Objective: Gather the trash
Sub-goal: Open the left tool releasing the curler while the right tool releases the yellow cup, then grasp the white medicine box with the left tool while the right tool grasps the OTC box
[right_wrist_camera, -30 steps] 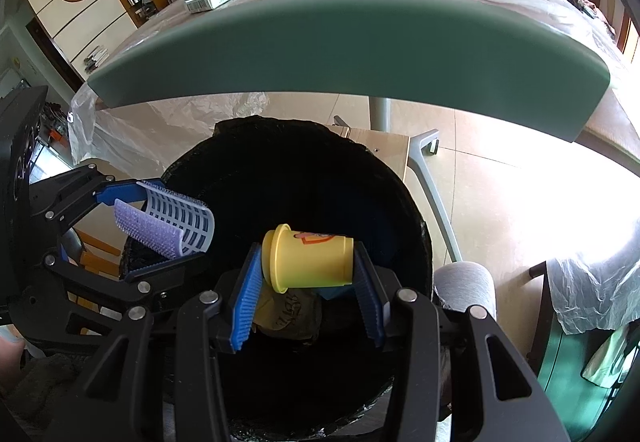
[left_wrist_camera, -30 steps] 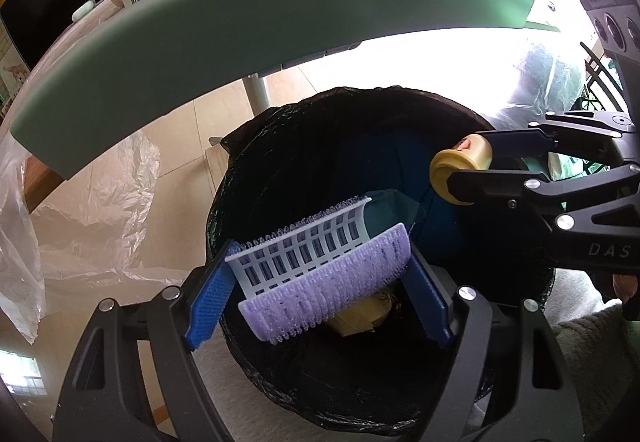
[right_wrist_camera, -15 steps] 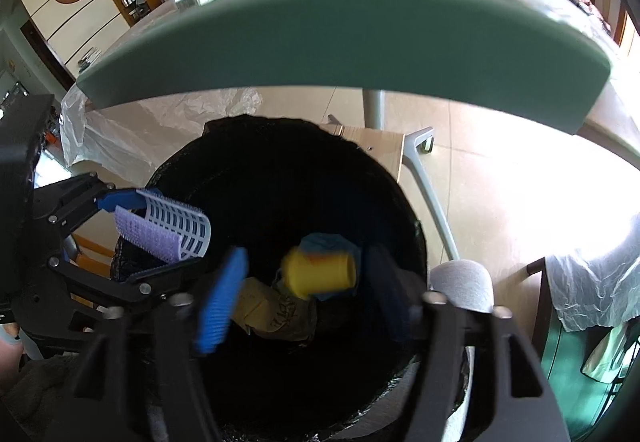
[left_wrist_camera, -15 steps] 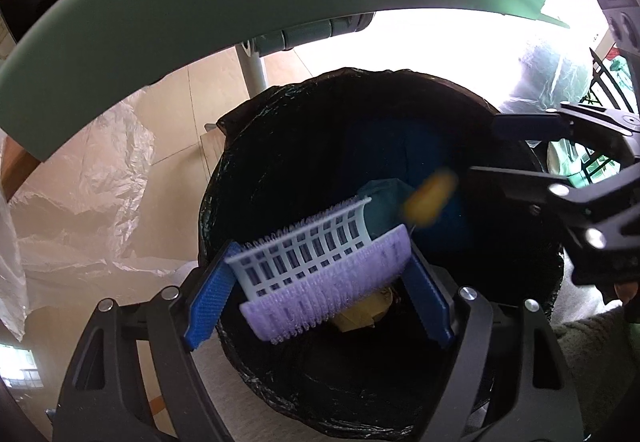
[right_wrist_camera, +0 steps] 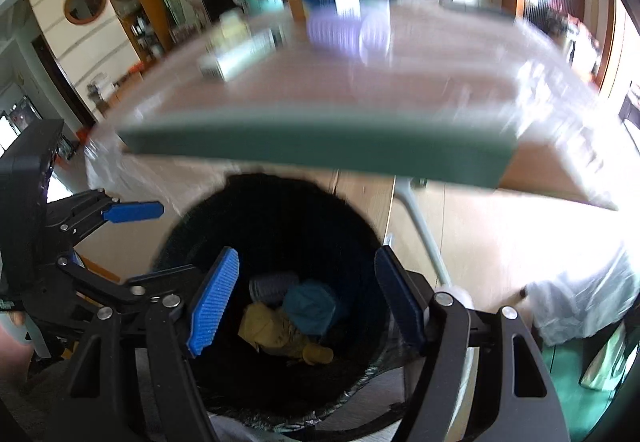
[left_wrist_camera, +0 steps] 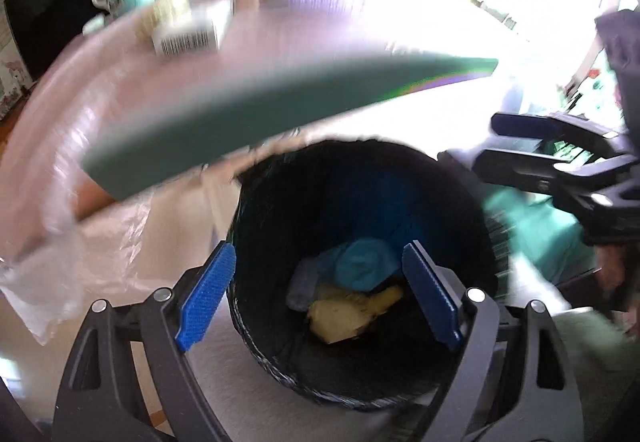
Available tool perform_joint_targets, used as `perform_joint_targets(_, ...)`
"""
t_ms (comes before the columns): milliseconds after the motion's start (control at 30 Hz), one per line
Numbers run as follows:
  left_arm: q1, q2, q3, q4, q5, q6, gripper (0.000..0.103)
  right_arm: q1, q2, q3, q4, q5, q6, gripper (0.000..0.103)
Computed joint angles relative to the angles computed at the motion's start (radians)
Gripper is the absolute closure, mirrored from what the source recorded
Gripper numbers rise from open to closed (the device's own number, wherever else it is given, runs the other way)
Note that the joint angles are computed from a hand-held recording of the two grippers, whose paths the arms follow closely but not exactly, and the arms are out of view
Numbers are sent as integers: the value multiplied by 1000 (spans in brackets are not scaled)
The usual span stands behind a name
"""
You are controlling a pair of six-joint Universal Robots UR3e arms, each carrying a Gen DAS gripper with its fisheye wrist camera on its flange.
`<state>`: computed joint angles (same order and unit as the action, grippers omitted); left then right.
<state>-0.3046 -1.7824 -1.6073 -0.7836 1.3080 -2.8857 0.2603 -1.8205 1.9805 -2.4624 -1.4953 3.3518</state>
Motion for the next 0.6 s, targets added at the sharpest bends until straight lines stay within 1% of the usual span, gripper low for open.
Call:
perform_joint_targets(33, 15, 45, -3, 2, -21, 4, 16, 9, -29, -19, -8, -33, -9, 28)
perform_joint_targets(67, 34, 104, -11, 41, -38, 2, 16, 29, -50, -38, -44, -92, -18, 20)
perform_joint_targets(100, 52, 143, -16, 86, -50, -9, 14, 54, -61, -48, -97, -155, -24, 10)
perform_joint_targets(133, 83, 187, -24, 170, -79, -41, 1, 83, -61, -57, -174, -227, -34, 3)
perform_joint_targets(167, 111, 213, -44, 256, -116, -72, 1, 113, -51, -58, -281, -296, -51, 4)
perform_joint_targets(200, 141, 230, -68, 354, -153, -110, 1, 141, -27, -45, -449, -361, -78, 4)
perform_joint_targets(233, 163, 230, -79, 464, -167, -171, 1, 149, -3, -34, -575, -390, -94, 4)
perform_joint_targets(267, 150, 205, -49, 491, -120, -211, 1, 152, 30, -65, -624, -415, -99, 4)
perform_joint_targets(300, 128, 167, 16, 448, -67, -226, 1, 119, 37, -97, -588, -369, -95, 4)
perform_joint_targets(333, 112, 126, 92, 368, -44, -207, 1, 62, 33, -140, -497, -269, -88, 4)
perform_joint_targets(367, 104, 70, 191, 248, -56, -153, 1, 13, 36, -171, -432, -188, -83, 4)
perform_joint_targets(400, 100, 16, 266, 163, -64, -112, 1, -26, 67, -223, -356, -129, -68, 4)
perform_joint_targets(433, 79, -40, 336, 109, -38, -102, 1, -48, 111, -283, -286, -106, -58, 4)
perform_joint_targets(467, 60, -96, 391, 81, 0, -101, 1, -71, 169, -348, -222, -77, -57, 4)
perform_joint_targets(500, 46, -144, 438, 60, 31, -93, 1, -81, 209, -391, -187, -66, -56, 4)
perform_joint_targets(567, 24, -252, 552, -5, 92, -67, 1, -90, 332, -518, -112, -69, -45, 4)
perform_joint_targets(600, 25, -268, 566, -34, 98, -56, 1, -84, 385, -580, -76, -80, -40, 4)
